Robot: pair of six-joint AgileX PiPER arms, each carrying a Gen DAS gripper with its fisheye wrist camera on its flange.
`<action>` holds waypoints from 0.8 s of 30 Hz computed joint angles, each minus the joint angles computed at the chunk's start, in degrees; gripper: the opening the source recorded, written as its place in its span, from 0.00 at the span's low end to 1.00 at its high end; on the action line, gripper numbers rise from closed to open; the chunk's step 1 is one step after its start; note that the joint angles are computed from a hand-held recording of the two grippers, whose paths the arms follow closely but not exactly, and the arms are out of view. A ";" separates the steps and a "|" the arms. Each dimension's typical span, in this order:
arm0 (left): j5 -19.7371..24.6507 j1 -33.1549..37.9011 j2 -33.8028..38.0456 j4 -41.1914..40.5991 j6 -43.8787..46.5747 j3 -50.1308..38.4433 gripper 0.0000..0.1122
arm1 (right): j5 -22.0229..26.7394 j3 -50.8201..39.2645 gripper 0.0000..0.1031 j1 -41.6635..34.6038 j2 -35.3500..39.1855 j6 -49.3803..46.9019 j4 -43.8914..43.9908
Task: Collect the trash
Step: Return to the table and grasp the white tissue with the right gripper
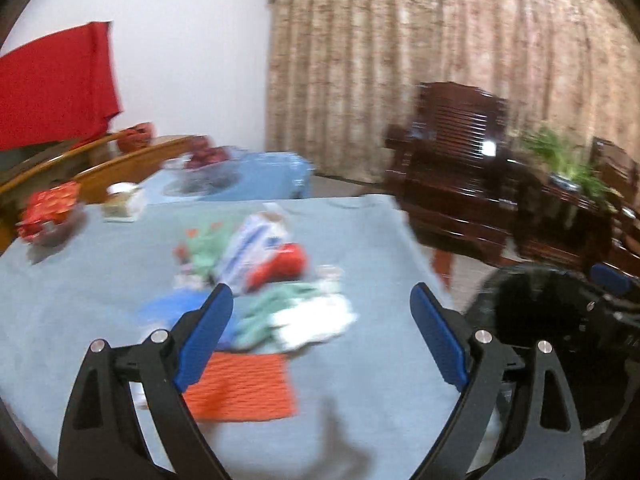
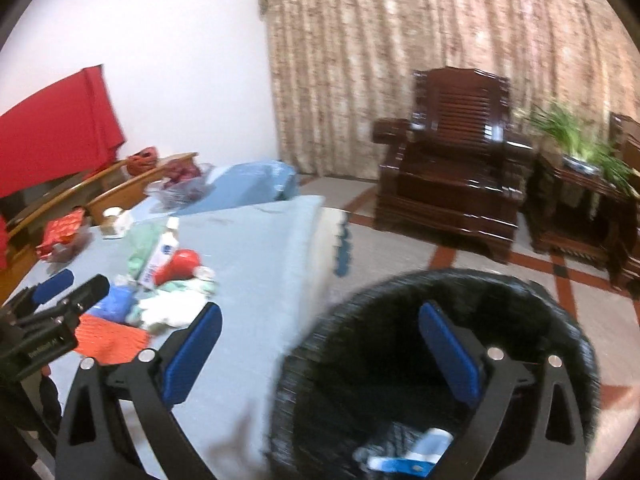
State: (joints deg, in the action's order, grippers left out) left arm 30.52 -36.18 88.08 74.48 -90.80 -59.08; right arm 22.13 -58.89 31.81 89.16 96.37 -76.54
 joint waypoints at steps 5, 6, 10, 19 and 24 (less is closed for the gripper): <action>-0.14 6.04 -3.25 -0.48 0.33 3.98 0.78 | -1.47 -9.77 0.94 3.58 8.53 -3.02 1.90; -0.34 6.82 -3.61 0.40 -0.85 5.02 0.78 | -1.87 -12.34 0.94 4.15 10.72 -4.42 2.98; -2.73 11.65 -3.83 2.41 -2.00 7.17 0.78 | -2.21 -20.87 0.94 5.62 18.00 -11.74 9.75; -9.89 19.89 0.62 6.21 -5.21 6.81 0.78 | 0.88 -37.90 0.93 7.20 32.79 -31.85 28.46; -12.06 21.49 2.63 7.90 -6.87 6.17 0.78 | 3.73 -45.02 0.90 6.51 38.27 -41.09 38.03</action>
